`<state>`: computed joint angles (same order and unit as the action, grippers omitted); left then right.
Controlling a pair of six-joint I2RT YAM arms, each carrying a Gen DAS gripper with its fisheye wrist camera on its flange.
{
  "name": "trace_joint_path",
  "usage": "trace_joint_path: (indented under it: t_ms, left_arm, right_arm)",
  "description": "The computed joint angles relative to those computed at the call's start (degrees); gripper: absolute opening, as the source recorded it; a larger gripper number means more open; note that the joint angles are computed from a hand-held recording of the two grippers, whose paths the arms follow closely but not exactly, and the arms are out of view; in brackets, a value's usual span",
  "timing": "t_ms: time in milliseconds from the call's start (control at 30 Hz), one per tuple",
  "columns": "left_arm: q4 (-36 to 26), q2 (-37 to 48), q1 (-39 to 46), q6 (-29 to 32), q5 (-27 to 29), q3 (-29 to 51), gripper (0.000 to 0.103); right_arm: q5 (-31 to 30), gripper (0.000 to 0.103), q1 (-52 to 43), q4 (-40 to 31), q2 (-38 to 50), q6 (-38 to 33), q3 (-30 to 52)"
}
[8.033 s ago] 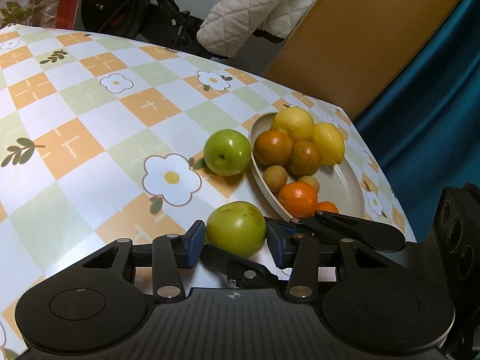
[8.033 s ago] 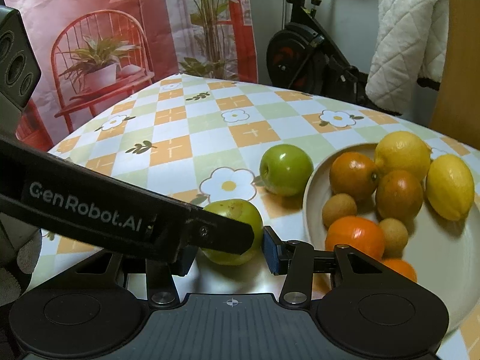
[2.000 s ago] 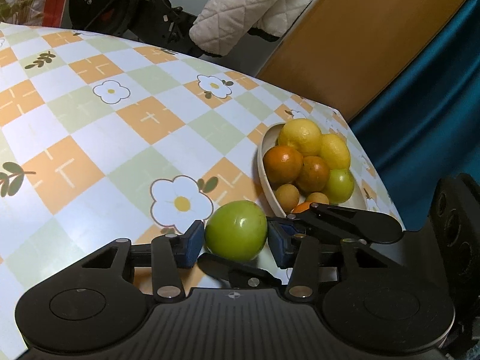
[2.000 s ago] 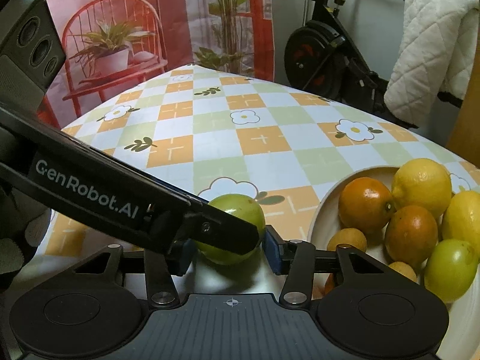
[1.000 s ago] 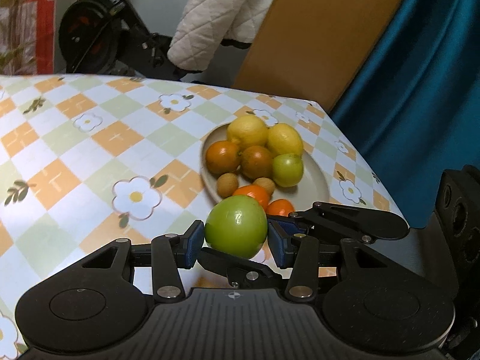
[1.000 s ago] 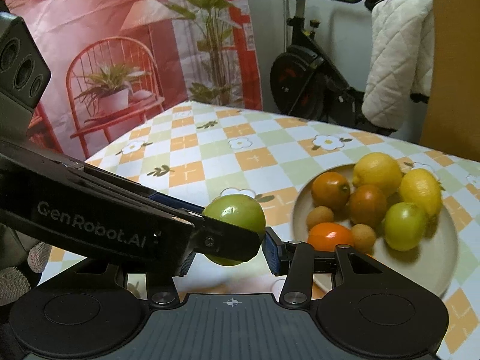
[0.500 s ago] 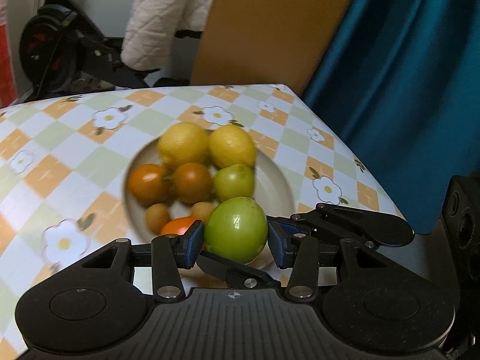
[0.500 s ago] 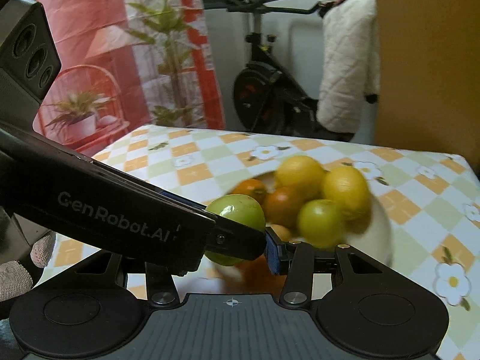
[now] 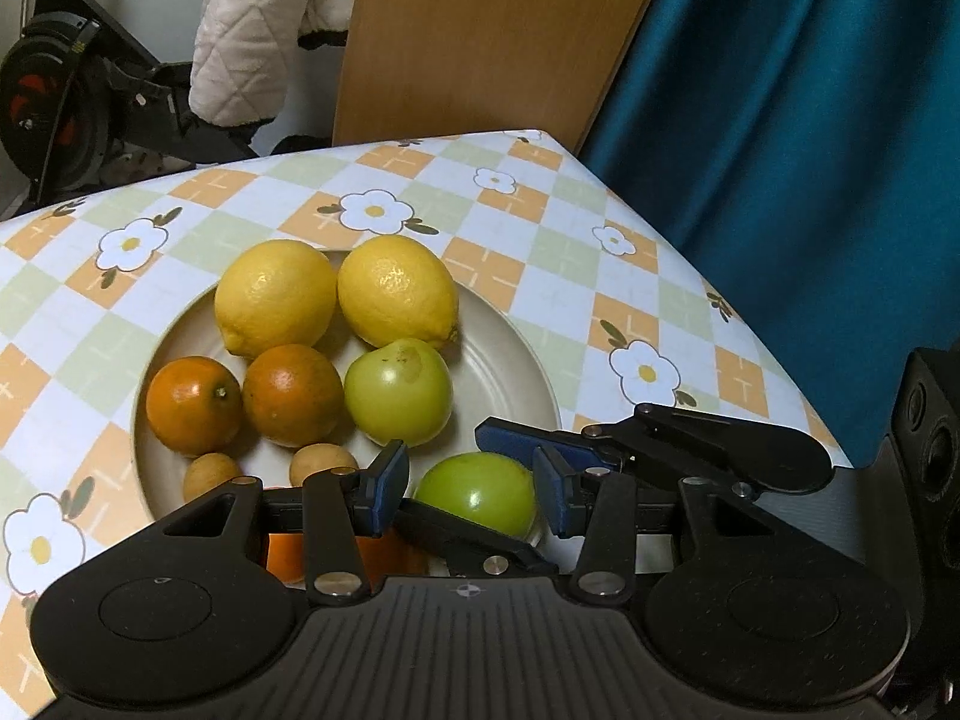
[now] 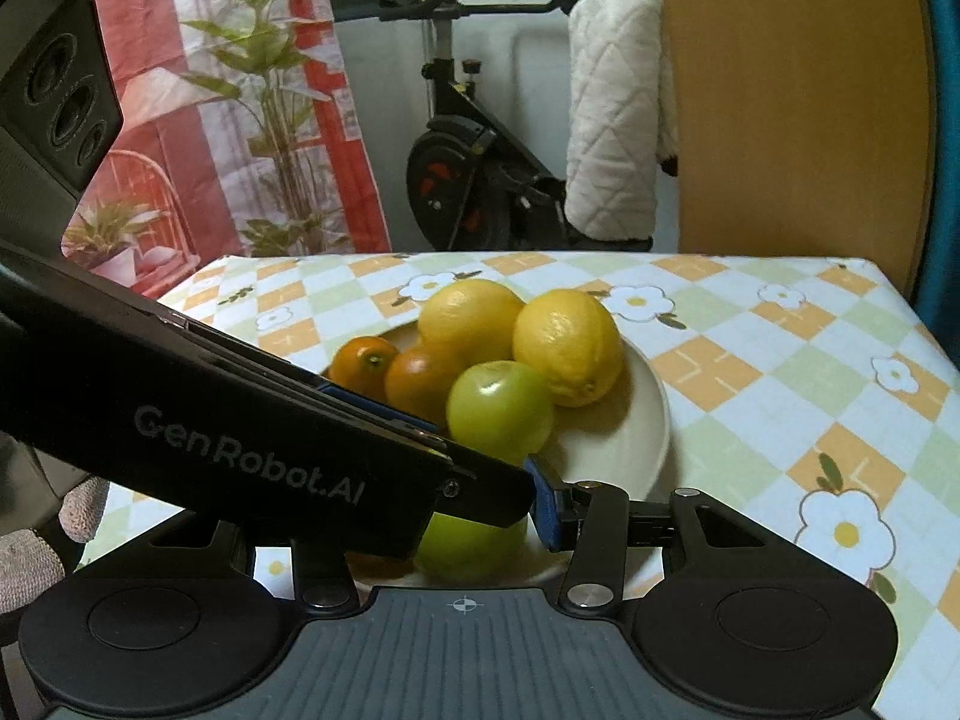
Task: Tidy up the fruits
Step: 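Carry the green apple onto the plate and lower it, then open the left gripper and withdraw it from the plate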
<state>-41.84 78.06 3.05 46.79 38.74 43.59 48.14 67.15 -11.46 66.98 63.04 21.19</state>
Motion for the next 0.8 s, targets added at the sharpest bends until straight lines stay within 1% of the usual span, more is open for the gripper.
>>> trace_joint_path:
  t_ms: [167,333,433,567,667,700,800]
  left_arm:
    - [1.03,0.59,-0.65,-1.29,0.07,0.2,0.049]
    - [0.56,0.04,-0.02,-1.52,0.41,0.37,0.049]
    - [0.14,-1.05,1.91,-1.06,1.25,0.53,0.049]
    - [0.24,-2.25,5.35,-1.44,2.54,0.89,0.051]
    - [1.45,-3.22,7.61,-2.15,2.43,0.76,0.056]
    - [1.75,-3.41,8.29,-2.36,2.48,0.79,0.06]
    - [1.95,-3.92,10.8,-2.27,2.95,1.09,0.061]
  right_arm:
    - [-0.2,0.043,-0.87,3.6,0.41,-0.59,-1.61]
    - [0.67,0.045,-0.27,2.71,0.79,0.79,-1.51]
    - [1.14,0.048,-0.06,1.04,1.34,1.96,-0.8]
    - [1.03,0.048,-0.23,-2.49,3.1,4.14,0.98]
    - [1.57,0.048,0.51,-5.53,3.86,6.91,2.07]
    - [1.84,0.048,0.79,-6.71,4.14,7.59,2.68]
    - [2.52,0.048,1.72,-10.24,4.95,9.23,4.66]
